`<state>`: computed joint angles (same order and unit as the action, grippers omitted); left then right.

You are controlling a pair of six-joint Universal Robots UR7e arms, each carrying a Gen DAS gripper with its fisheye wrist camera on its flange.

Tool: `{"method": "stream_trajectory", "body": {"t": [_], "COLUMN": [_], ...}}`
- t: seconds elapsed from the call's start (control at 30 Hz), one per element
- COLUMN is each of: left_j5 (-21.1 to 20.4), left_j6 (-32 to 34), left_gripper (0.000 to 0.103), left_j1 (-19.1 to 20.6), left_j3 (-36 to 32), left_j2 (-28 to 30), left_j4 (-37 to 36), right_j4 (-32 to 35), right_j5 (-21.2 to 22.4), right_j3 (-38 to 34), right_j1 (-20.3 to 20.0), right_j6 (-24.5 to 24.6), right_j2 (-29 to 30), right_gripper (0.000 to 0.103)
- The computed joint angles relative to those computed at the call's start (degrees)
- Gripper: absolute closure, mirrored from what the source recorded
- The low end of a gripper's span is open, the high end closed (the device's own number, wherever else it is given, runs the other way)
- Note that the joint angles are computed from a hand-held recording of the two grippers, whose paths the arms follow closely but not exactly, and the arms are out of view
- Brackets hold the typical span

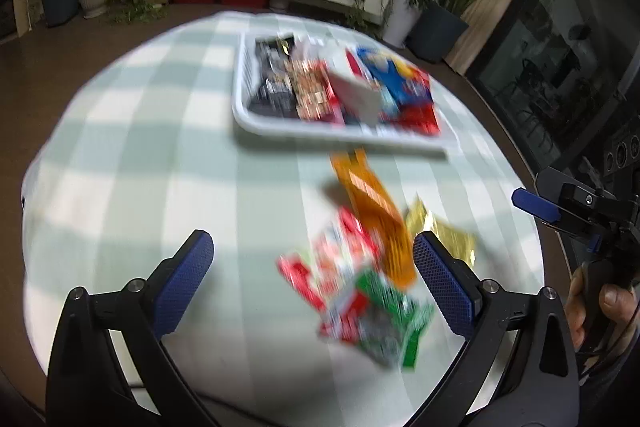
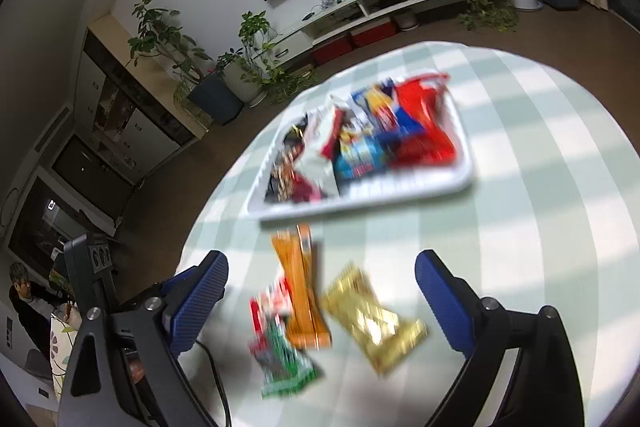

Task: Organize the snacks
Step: 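Withdraw both tools from the tray toward the remaining snacks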

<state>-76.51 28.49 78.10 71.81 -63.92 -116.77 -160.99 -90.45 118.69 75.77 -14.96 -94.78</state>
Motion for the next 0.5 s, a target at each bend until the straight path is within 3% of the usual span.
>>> {"method": "stream_trajectory", "body": {"t": [0.27,0.5], "left_j5": [1.37,2.59], "left_j6": [1.42,2.81], "left_gripper": [0.002,0.002], "left_j1": [0.77,1.08], "left_j3": [8.9,9.81], "left_j2": [-5.86,-6.64], "left_j4": [0.0,-1.29], "right_j4": [-2.98,-4.29], "right_j5": [0.36,-0.01], "right_j3": [9.93,13.63], "right_j1": [-2.19,-2.38], "right_j6": [-2.65,-5.21], "right_j2": [-5.36,-6.78], "right_gripper": [0.006,0.006]}}
